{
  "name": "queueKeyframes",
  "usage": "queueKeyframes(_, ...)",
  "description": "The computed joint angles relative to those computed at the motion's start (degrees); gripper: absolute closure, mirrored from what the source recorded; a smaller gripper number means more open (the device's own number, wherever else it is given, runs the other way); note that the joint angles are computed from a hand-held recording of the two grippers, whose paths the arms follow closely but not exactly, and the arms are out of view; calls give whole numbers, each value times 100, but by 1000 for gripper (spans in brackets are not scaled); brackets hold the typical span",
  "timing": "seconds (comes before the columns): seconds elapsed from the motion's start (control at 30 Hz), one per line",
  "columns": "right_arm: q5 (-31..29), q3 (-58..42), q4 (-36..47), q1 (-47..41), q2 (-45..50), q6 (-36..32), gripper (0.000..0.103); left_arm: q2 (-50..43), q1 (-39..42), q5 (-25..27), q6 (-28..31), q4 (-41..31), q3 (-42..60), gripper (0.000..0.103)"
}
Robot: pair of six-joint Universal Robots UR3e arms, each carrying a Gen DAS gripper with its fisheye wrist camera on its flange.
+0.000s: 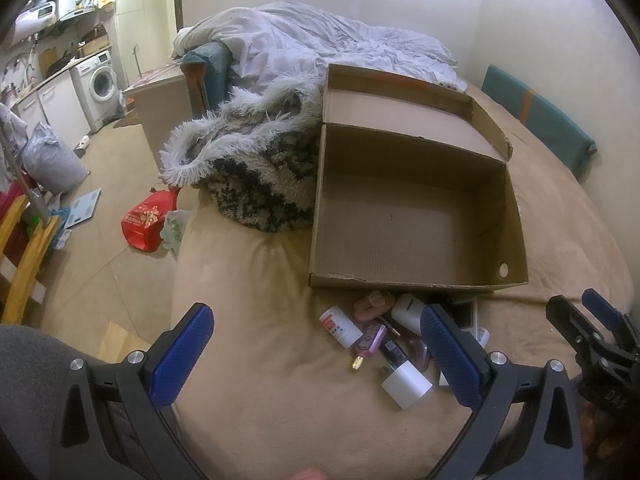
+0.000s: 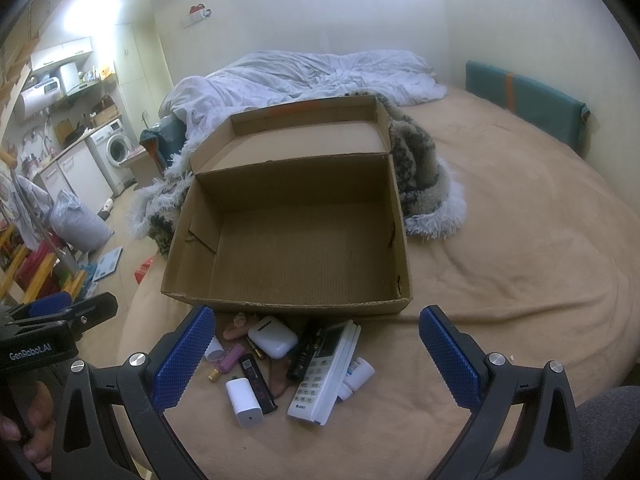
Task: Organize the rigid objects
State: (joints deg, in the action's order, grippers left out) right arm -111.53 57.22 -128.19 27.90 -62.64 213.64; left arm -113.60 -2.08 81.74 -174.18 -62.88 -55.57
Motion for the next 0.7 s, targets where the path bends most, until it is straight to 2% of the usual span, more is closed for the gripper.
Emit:
queueKeyframes(0.47, 29, 54, -57, 25, 14, 42, 0, 11, 15, -22, -9, -14, -21, 0)
queueKeyframes(0.53, 230, 61, -44, -36, -11, 88, 0, -96, 36, -71, -30, -182, 156, 0)
queueKeyframes(0.6, 673, 196, -118, -231, -132, 151, 0, -346, 7, 33, -40, -473, 581, 0)
queueKeyframes(0.7, 1094, 20, 112, -476, -131, 228, 0, -869, 31, 169, -179, -1148, 1557, 0)
